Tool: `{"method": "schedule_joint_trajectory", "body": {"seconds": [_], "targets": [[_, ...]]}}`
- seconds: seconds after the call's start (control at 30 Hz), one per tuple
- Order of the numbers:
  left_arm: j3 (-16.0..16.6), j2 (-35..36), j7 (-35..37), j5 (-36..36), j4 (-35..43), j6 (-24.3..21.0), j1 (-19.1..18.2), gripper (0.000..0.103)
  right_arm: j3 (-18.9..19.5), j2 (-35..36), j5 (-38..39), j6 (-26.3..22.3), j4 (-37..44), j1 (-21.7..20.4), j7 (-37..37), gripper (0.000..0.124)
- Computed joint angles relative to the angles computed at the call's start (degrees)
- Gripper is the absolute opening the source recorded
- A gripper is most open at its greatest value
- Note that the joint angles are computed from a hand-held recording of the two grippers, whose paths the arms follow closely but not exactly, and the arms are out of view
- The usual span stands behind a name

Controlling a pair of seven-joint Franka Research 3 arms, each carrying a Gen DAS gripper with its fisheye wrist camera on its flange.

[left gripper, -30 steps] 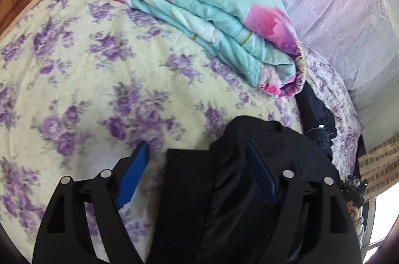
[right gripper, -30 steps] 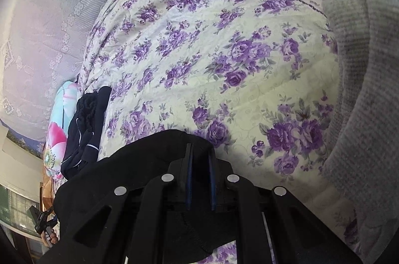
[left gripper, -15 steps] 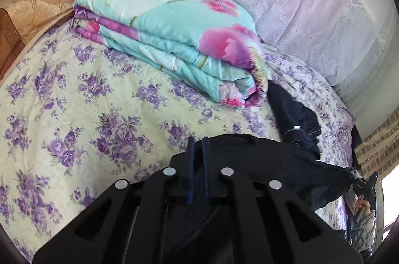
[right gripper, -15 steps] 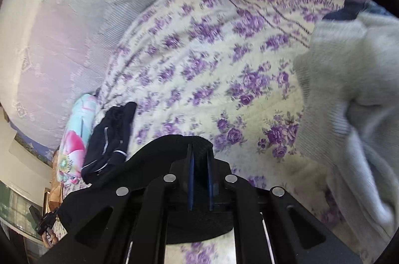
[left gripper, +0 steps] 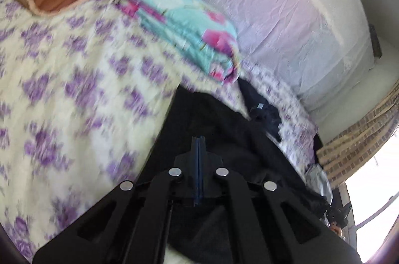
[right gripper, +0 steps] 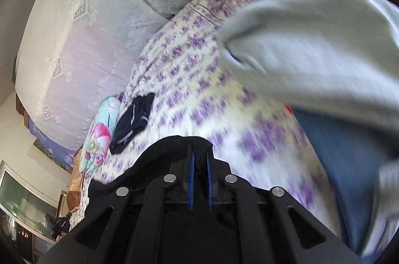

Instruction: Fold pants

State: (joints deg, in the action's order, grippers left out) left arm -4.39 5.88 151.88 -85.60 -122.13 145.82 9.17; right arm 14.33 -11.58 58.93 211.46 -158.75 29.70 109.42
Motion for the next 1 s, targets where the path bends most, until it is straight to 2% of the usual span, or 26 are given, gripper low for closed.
{"method": "schedule_joint_trajectory", "body": {"seconds": [0.13,0.17,0.23,0.27,0.3,0.4,0.43,0.47,0.53,0.6,0.63,0.67,0.7,0.77,0.8,0.87,1.0], "targets": [[-0.6,5.0,-14.3,7.6,6.7,-1.4,-0.2,0.000,-0.9,1.9,-3.3,1.6,-1.0,0.9,6.4,0.008],[-1.2,6.4,-15.6,8.5,8.9,-1.5,-0.1,0.004,-0.8,2.3,-3.2,1.9,-0.4,0.7,6.2,0.008],[-2.3,10.4,-20.9,14.1,15.1,-1.5,-0.4,0.029,-0.8,2.6,-2.3,1.9,0.8,0.3,4.9,0.008],[-2.5,13.1,-26.2,18.5,18.8,0.1,-1.4,0.045,-0.7,2.7,-1.9,1.8,1.1,0.3,4.4,0.008],[-2.4,15.6,-30.9,22.4,22.2,1.1,-2.2,0.048,-0.5,2.8,-0.8,1.5,1.7,0.2,3.3,0.008],[-1.8,24.5,-41.5,31.6,33.5,-1.3,-3.1,0.048,-0.5,3.1,1.7,0.5,3.3,0.0,0.4,0.008],[-2.2,28.2,-45.9,36.6,38.2,-3.1,-2.7,0.048,-0.6,3.4,1.6,0.4,3.4,0.1,0.6,0.008],[-0.6,30.2,-47.7,38.2,41.0,-4.4,-3.8,0.046,-0.8,3.6,1.5,0.3,3.5,0.2,0.9,0.008],[-0.7,34.0,-50.2,41.9,45.7,-5.5,-3.7,0.042,-1.2,4.0,1.1,-0.2,3.7,0.1,1.6,0.008],[-1.2,36.9,-51.3,45.0,49.5,-5.8,-3.5,0.033,-1.5,4.4,1.1,-1.0,4.2,0.0,1.7,0.008],[-2.7,38.0,-50.2,45.1,50.8,-6.4,-2.5,0.030,-1.5,4.6,1.3,-1.4,4.5,-0.2,1.5,0.008],[-4.8,39.2,-48.7,44.6,52.5,-8.7,-0.9,0.022,-1.4,4.8,2.0,-1.6,5.0,-0.3,0.8,0.008],[-6.5,39.7,-47.8,44.5,53.2,-10.2,0.4,0.020,-1.5,4.9,2.1,-1.7,5.3,-0.4,0.7,0.008],[-8.2,39.0,-46.1,46.0,51.9,-9.3,1.1,0.020,-1.3,5.1,2.9,-1.6,5.7,-0.3,0.1,0.008],[-9.2,38.6,-45.5,46.3,50.9,-8.5,1.7,0.016,-1.2,5.3,3.4,-1.6,6.1,-0.3,-0.5,0.008],[-11.3,37.0,-44.5,45.7,47.6,-5.6,3.5,0.005,-1.3,5.5,3.6,-1.5,6.5,-0.2,-0.6,0.008],[-17.4,32.6,-38.6,40.6,40.0,0.1,9.1,0.004,-1.6,5.2,2.6,-0.7,6.4,0.0,0.2,0.008]]}}
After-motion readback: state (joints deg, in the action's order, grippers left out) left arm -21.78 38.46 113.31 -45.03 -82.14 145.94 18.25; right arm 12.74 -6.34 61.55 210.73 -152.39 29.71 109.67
